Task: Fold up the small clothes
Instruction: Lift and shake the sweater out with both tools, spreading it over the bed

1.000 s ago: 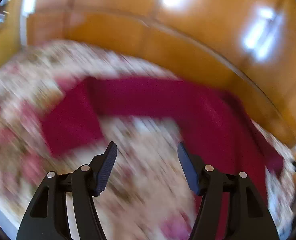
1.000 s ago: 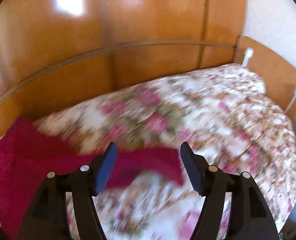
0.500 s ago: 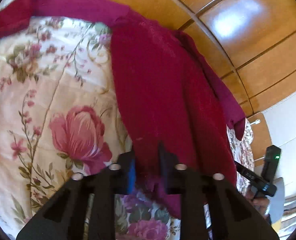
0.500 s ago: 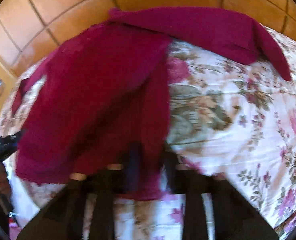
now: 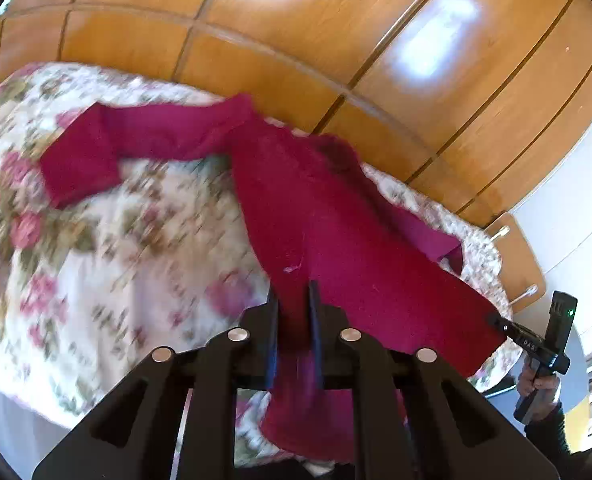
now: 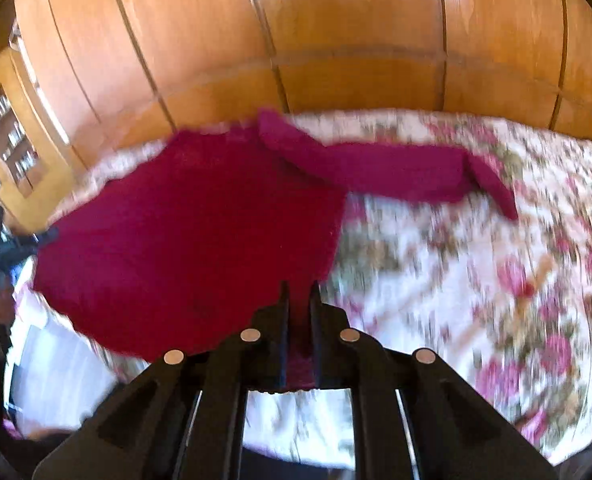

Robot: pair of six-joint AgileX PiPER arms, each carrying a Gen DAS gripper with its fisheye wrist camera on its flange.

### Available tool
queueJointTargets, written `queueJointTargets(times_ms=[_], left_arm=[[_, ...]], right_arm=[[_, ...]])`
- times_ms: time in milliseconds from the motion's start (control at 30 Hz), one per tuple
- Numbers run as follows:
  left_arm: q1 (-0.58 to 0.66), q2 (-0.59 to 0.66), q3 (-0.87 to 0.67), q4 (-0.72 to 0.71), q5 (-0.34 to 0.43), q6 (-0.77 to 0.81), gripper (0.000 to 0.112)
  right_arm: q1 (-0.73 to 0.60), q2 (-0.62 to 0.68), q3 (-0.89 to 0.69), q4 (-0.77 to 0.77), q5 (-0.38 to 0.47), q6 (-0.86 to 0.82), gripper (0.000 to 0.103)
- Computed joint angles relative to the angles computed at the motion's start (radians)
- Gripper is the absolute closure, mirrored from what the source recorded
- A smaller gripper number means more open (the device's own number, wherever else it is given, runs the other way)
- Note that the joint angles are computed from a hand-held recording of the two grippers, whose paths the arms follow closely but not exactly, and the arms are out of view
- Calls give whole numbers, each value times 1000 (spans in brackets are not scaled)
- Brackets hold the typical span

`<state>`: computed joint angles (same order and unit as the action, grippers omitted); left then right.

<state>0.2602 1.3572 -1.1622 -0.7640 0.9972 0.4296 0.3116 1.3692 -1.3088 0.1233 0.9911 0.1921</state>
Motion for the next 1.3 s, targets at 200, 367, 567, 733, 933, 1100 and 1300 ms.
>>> queueJointTargets(times_ms=[200,367,567,733,933,1100,1300], left_arm=[[140,-26,227,-47,-84,9,60],[174,-9,331,-149,-99,98,60],[-6,79,313,-137,-206,73,88],[-93,40,307,26,-267,-46,102],[-97,-67,348,163,-245,-131,107],[-86,-84,351,256,-227,-231,100],[-180,-90,268,400,-294,-413,73]], right_arm=[[38,18,216,-25,-70,93,85],[53,35,220,-55,-149,187,45],[80,174,144,-88,-167,206,58],[83,130,177,-71,-188,171,94],[68,38,212,-1,-129,69,95],[35,37,211,28,-110,18,87],[-83,71,121,-253,-162,204,49]])
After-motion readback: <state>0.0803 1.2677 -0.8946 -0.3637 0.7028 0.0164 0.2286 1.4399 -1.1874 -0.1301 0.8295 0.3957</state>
